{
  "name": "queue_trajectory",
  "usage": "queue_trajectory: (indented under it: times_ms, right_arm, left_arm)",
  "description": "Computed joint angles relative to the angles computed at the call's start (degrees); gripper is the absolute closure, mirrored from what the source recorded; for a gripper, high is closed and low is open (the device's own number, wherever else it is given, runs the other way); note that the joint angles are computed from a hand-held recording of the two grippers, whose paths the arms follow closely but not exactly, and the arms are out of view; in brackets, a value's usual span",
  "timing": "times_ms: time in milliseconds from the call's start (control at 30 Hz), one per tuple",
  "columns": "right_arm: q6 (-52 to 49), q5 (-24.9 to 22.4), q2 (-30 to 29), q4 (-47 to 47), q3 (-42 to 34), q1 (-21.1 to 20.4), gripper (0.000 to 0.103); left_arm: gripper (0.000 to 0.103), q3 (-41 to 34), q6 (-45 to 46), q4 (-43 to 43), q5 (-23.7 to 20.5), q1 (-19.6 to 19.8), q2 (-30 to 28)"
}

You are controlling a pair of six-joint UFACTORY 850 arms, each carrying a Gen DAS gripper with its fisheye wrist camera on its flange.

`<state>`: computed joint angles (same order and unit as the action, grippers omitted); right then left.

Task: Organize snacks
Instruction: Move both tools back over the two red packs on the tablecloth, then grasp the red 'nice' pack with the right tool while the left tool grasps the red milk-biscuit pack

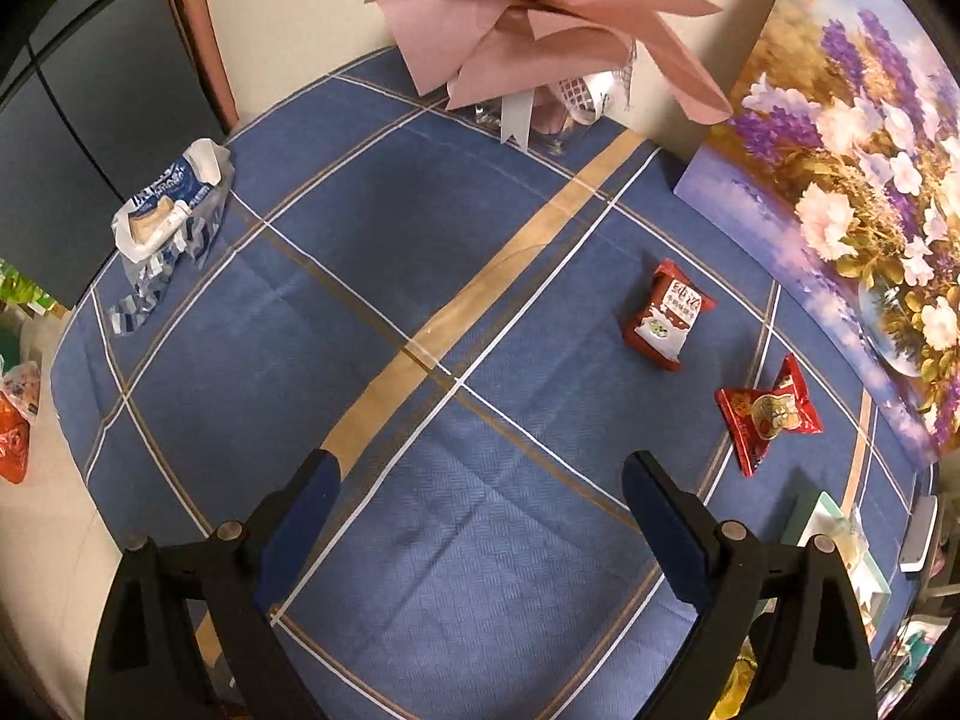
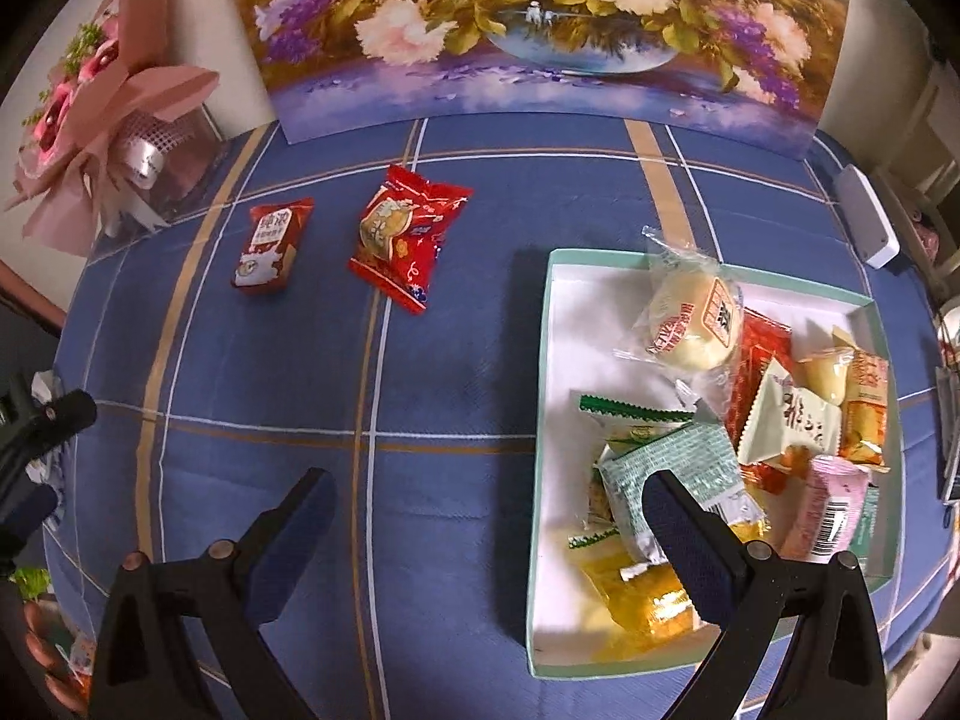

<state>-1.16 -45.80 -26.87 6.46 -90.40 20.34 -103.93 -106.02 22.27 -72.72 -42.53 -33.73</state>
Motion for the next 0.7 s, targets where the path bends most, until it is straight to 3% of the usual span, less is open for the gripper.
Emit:
queue_trajectory:
  times_ms: [233, 700]
  right_arm:
    - [-3.39, 3.12, -0.92, 6.20, -0.09, -1.21, 0.000]
    - [-4.76, 3.79, -4.85, 9.15, -5.28, -1.57, 0.000]
  left_arm:
    - [0.008, 1.87, 0.10, 0.34, 2.98, 0.71, 0.45]
    - [0.003, 4.91, 0.05, 3.93, 12.90, 3.58, 0.62]
